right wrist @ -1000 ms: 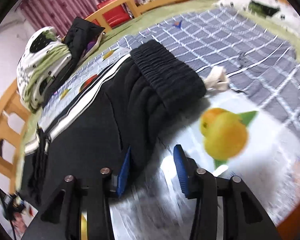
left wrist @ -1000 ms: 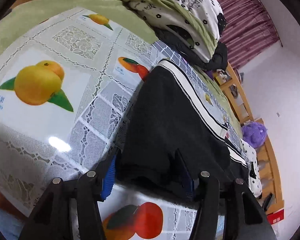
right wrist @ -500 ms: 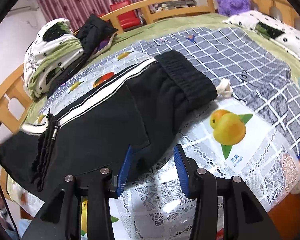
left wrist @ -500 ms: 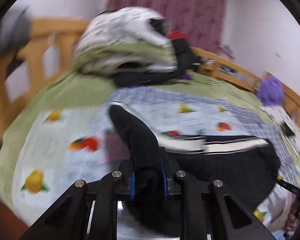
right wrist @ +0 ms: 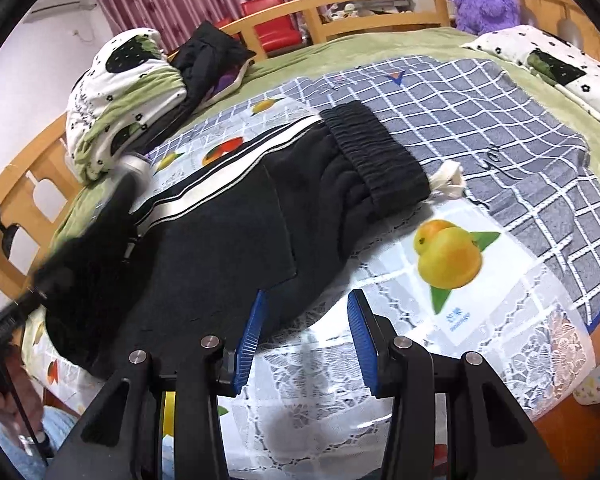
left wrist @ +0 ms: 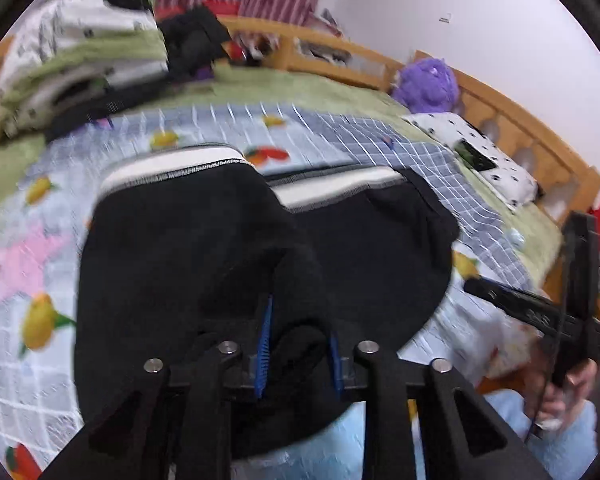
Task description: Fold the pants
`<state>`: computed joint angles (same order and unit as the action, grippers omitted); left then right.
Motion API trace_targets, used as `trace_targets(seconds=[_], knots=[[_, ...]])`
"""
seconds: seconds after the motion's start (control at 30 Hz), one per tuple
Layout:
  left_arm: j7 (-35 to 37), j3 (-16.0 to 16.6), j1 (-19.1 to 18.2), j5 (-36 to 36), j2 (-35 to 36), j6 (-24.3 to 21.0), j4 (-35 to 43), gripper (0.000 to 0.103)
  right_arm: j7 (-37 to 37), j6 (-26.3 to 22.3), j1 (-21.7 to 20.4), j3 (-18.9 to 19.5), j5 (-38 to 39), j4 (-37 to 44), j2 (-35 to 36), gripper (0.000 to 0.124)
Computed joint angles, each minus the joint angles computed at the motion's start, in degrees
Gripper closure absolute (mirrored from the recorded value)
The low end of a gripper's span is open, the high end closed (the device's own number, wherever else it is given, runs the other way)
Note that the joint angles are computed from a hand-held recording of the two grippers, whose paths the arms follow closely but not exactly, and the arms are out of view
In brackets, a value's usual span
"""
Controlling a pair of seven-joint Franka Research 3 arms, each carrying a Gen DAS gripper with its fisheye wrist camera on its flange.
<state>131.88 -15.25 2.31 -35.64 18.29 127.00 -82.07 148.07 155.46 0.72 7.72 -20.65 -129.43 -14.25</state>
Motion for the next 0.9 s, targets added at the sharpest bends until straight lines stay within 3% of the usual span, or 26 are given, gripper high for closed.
trace_targets(seconds=[0.1,0.13,0.17,0.2,0.3,0.4,0.6,0.7,0.77,0.87,0.9], knots=[[2.07,-0.22,3.62,-6.45,-0.62,-5.66,0.42,0.064,-0.95,1.84,0.56,-0.15,0.5,1.18,1.45,0.079],[3.08,0.02,4.54,-8.34,-1.12,-6.5,0.26,0.054,-1.43,2.86,2.36,-1.58,0.61,2.25,2.68,0.078],[3.9,0.45,5.15,-9.84,-1.95,-6.27,-0.53,0.036,-4.85,5.43,2.83,-1.16,4.41,5.02,5.92,0.077],[4.29,1.04,5.22,-10.63,-3.03,-4.49,-1.99,0.03,-6.2,6.33,3.75,-1.66,6.12,6.31,7.33,0.076],[4.88,3.09,5.52,-11.25,-4.47,-0.37,-4.33,0.028,-11.74,8.77,6.84,-3.08,12.97,11.47,12.66,0.075],[0.4,5.01,5.14,-7.13,-3.99,4.12,-5.57,0.028,-16.09,10.48,9.15,-3.81,18.61,17.01,18.2,0.068],[-3.28,5.73,8.34,-5.16,-2.26,4.05,-5.56,0.028,-28.78,6.43,9.34,-0.51,39.08,30.37,30.46,0.069],[-5.42,5.88,9.16,-3.29,-1.51,3.44,-4.63,0.028,-29.52,0.99,12.23,-3.04,37.44,37.3,34.48,0.114],[-5.74,5.54,9.83,-3.64,-1.48,3.5,-4.72,0.028,-29.58,0.59,13.85,-4.92,35.8,38.17,34.21,0.114],[-6.92,5.03,9.95,-3.06,-0.33,2.74,-3.48,0.028,-30.4,4.6,15.58,-7.83,30.66,36.25,29.98,0.115],[-6.96,4.76,9.94,-3.0,-0.14,2.69,-3.35,0.028,-29.44,3.7,16.23,-10.14,26.28,35.68,27.28,0.115]])
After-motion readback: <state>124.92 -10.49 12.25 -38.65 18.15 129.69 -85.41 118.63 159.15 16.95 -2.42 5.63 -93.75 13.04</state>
